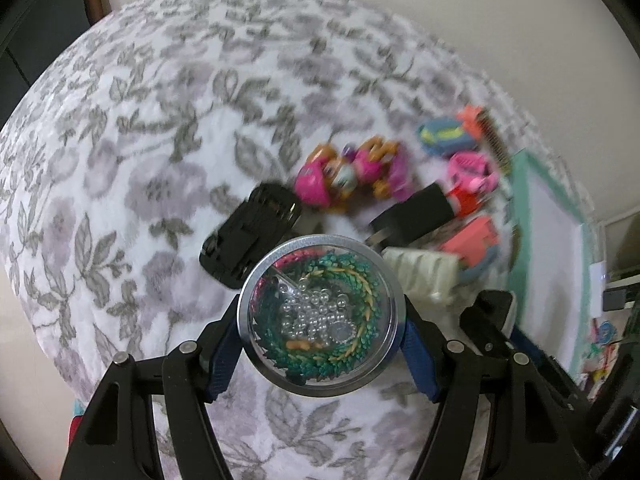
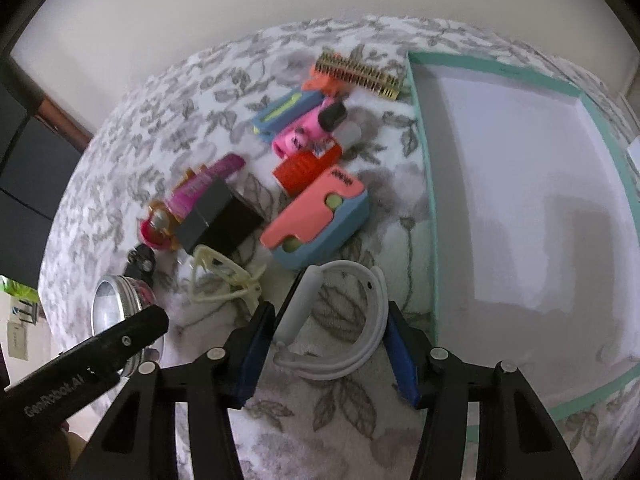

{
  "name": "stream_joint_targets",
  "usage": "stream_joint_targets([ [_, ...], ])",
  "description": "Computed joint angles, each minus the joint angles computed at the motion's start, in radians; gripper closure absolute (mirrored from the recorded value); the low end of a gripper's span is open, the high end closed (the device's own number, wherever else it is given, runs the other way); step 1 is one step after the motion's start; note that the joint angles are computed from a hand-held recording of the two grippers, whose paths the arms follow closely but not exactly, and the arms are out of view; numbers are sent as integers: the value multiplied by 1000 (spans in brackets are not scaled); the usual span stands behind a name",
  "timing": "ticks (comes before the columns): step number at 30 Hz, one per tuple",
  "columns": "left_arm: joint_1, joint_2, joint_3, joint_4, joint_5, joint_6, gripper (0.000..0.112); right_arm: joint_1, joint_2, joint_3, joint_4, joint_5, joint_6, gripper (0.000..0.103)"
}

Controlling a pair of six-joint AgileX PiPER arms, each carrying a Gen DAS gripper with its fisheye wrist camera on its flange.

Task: Organize rigid objects
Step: 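Carry the tin and smartwatch over the tray and release both grippers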

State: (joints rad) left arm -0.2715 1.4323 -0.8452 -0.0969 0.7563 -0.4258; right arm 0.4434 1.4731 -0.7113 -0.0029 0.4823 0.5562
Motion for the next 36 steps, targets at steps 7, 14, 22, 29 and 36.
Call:
stream_joint_targets([
  [7,-82,-41,-114,53,31,-73,40,-29,-139,-30,-177,98,190,46],
  [14,-243,94,-309,110,45,-157,40,-152,-199,-68,-219,155,187,46],
  [22,-374,273,-515,132,75,-168,40,-439,-163,-74,-139,146,24,46],
  [29,-441,482,-730,115,125,-145,39,-556,-78,-88,-189,113,-18,46],
  [36,-479,629,-886,122,164,-145,39,-656,17,-89,-118,64,-130,46],
])
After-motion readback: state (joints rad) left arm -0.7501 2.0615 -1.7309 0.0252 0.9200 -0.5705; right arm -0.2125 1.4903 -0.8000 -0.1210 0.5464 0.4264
